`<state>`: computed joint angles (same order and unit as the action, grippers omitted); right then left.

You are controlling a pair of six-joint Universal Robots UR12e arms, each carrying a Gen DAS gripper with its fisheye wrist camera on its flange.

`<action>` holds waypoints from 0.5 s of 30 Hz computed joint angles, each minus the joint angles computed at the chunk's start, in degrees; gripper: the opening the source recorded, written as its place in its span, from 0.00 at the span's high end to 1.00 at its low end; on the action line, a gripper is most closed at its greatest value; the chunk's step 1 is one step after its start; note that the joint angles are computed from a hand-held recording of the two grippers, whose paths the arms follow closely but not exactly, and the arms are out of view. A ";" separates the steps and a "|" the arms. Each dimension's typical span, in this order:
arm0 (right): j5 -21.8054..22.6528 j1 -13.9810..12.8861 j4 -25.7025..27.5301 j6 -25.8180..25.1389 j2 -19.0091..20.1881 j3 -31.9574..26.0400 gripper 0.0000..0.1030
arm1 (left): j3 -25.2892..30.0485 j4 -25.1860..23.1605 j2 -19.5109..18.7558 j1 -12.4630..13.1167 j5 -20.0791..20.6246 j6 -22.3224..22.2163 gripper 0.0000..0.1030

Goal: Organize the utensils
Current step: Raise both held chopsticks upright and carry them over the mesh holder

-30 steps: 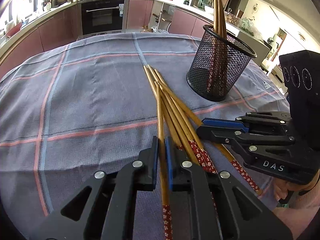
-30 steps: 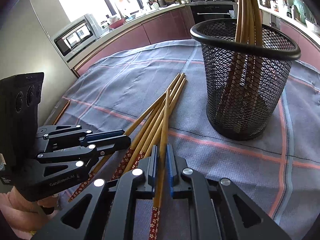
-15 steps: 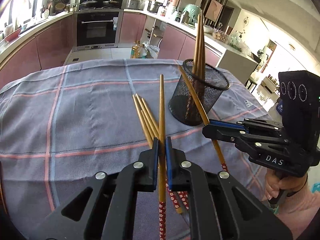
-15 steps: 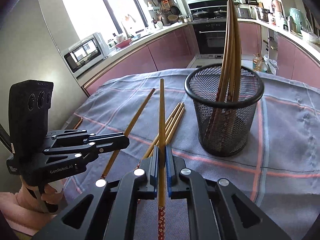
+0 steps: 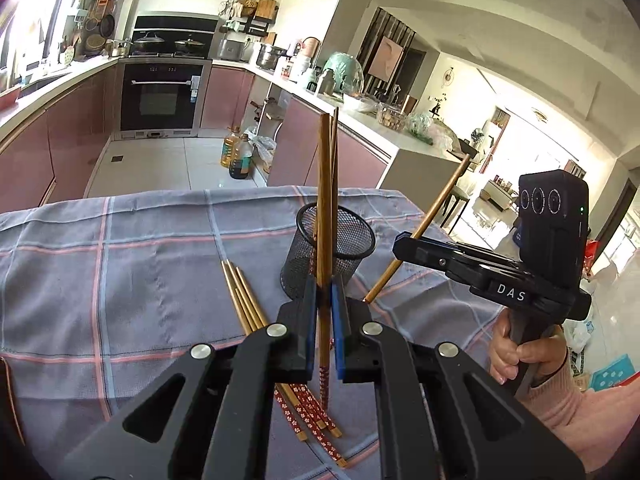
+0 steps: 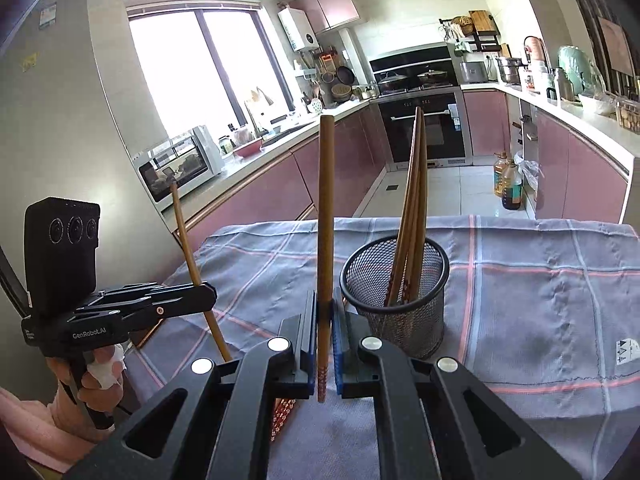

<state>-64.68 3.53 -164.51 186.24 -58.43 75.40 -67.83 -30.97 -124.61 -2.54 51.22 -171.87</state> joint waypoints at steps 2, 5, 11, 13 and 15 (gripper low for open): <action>-0.09 -0.13 -0.89 0.09 0.07 -0.39 0.94 | 0.68 0.79 -0.26 -0.11 -0.02 -0.43 0.93; 0.02 -0.46 -1.92 0.21 0.15 -1.01 0.94 | 2.10 2.15 -0.92 -0.36 0.06 -1.54 0.93; -0.31 -1.06 -3.21 0.01 0.32 -2.51 0.94 | 5.64 3.99 -2.43 -0.97 0.34 -3.28 0.93; -0.35 -1.21 -3.36 -0.23 0.48 -3.17 0.94 | 6.97 4.41 -3.02 -1.19 0.55 -3.74 0.93; -0.70 -1.20 -3.69 -0.50 0.45 -3.59 0.94 | 8.22 4.55 -3.46 -1.40 0.59 -4.20 0.93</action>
